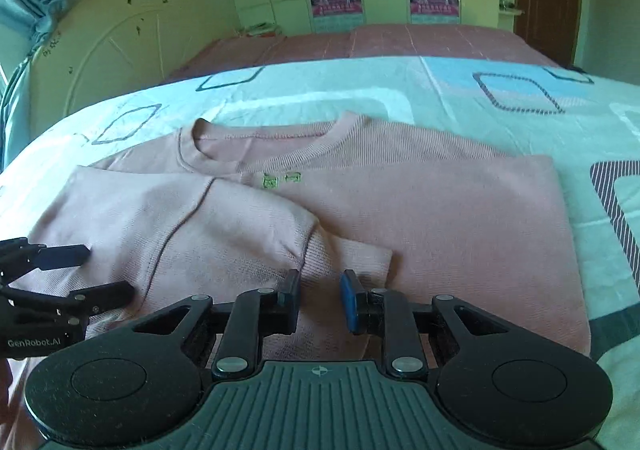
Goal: Fold small clothes
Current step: 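Press both tools along the folded sweatshirt body to flatten it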
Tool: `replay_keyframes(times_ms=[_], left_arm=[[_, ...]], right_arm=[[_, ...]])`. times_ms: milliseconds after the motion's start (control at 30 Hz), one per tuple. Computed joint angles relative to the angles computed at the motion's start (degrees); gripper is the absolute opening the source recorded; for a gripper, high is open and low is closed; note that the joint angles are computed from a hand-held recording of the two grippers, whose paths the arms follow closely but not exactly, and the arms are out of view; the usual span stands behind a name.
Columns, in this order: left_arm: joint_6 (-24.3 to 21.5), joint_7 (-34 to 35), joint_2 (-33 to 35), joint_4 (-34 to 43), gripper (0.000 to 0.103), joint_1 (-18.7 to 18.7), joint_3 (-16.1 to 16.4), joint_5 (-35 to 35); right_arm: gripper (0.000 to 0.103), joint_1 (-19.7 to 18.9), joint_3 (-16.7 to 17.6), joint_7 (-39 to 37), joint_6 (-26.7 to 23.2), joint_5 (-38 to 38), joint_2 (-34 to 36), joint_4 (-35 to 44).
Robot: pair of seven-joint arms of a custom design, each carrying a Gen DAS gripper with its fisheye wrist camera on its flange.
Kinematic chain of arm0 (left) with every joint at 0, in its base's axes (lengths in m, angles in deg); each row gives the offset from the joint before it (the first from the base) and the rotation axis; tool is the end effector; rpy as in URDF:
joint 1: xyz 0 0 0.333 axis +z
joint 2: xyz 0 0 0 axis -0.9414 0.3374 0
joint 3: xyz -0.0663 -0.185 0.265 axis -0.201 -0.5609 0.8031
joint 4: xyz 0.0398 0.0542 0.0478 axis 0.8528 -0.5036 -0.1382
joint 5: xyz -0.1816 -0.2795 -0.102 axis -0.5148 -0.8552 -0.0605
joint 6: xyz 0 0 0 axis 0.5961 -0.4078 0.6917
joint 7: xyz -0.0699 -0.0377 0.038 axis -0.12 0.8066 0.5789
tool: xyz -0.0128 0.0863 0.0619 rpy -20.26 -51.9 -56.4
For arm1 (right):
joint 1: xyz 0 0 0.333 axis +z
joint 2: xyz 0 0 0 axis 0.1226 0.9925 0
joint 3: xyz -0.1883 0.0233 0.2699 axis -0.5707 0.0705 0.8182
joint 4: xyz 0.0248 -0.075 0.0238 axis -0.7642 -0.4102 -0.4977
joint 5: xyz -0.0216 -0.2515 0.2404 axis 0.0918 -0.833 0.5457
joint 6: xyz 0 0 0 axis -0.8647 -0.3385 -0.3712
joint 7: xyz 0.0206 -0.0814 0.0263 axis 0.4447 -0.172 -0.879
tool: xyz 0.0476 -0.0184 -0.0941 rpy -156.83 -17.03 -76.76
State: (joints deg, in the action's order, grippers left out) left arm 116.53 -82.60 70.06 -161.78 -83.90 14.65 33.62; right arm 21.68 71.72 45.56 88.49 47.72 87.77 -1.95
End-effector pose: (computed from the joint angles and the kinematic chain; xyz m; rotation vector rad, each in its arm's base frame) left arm 0.6012 -0.1922 0.2775 -1.8521 1.6412 -0.6143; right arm 0.7202 0.2617 0.3015 -2.0437 1.1811 -0.2032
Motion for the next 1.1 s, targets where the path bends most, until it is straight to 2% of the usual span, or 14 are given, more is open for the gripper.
replay_keyframes(times_ms=[33,100,167,200,233,267,300,333,400,467,667,767,900,1100], left_arm=[[-1.5,-5.0,-1.7,-1.6,0.071,-1.7,1.3,4.4],[-5.0,-11.1,-5.5,-6.0,0.069,-2.3,1.2,9.2],[-6.8,-15.2,-9.0,-11.1,0.069,-1.2,0.2,9.4],[-7.2,-15.2,-10.1,-13.1,0.069,-0.1,-0.5,7.1],[-8.6,-14.0,-10.5,-14.7,0.069,0.7,-1.1,3.9],[-10.1,-13.3,-10.3,-15.7,0.073,2.2,-2.5,1.7],[-9.2,-16.6,-10.7,-16.5,0.073,2.2,-1.8,3.5],[-8.9,-18.3,-10.9,-16.7,0.073,2.9,-2.3,4.0],[-10.9,-12.9,-10.7,-15.7,0.072,3.6,-3.9,-1.4],[-12.8,-10.3,-10.1,-14.7,0.072,3.3,-4.4,-4.0],[-16.6,-7.4,-10.9,-14.8,0.072,1.8,-5.2,-9.5],[-17.6,-5.5,-11.5,-15.1,0.072,1.5,-5.6,-11.6],[-18.3,-5.9,-12.3,-15.8,0.072,0.7,-5.7,-10.9],[-17.9,-10.0,-14.5,-18.9,0.072,-0.1,-6.3,-7.2]], right_arm=[[0.024,-2.2,3.0,-4.5,1.8,3.6,-1.6,-2.7],[0.024,-7.8,10.2,-12.6,4.6,8.4,-4.0,-7.8],[0.024,-11.9,14.7,-20.2,5.6,13.6,-5.8,-12.0],[0.024,-13.1,15.4,-22.0,4.4,15.1,-6.3,-13.1],[0.024,-12.7,14.2,-21.7,2.2,15.2,-6.6,-13.5],[0.024,-10.6,11.0,-18.7,0.0,13.2,-6.6,-13.1],[0.023,-9.5,9.6,-17.8,-0.6,13.3,-6.2,-12.8],[0.023,-9.8,9.8,-18.3,-0.9,15.1,-6.0,-12.4],[0.024,-7.9,6.8,-15.6,-3.5,14.6,-6.1,-11.0],[0.024,-6.9,5.3,-16.2,-4.4,14.0,-6.3,-10.7],[0.024,-6.3,3.4,-16.9,-7.2,13.7,-6.8,-10.2],[0.024,-7.7,4.6,-18.9,-5.9,16.8,-8.3,-12.1],[0.024,-7.6,3.9,-19.1,-5.1,18.8,-10.2,-15.0],[0.024,-8.1,3.9,-22.4,-3.7,22.9,-15.4,-22.4]])
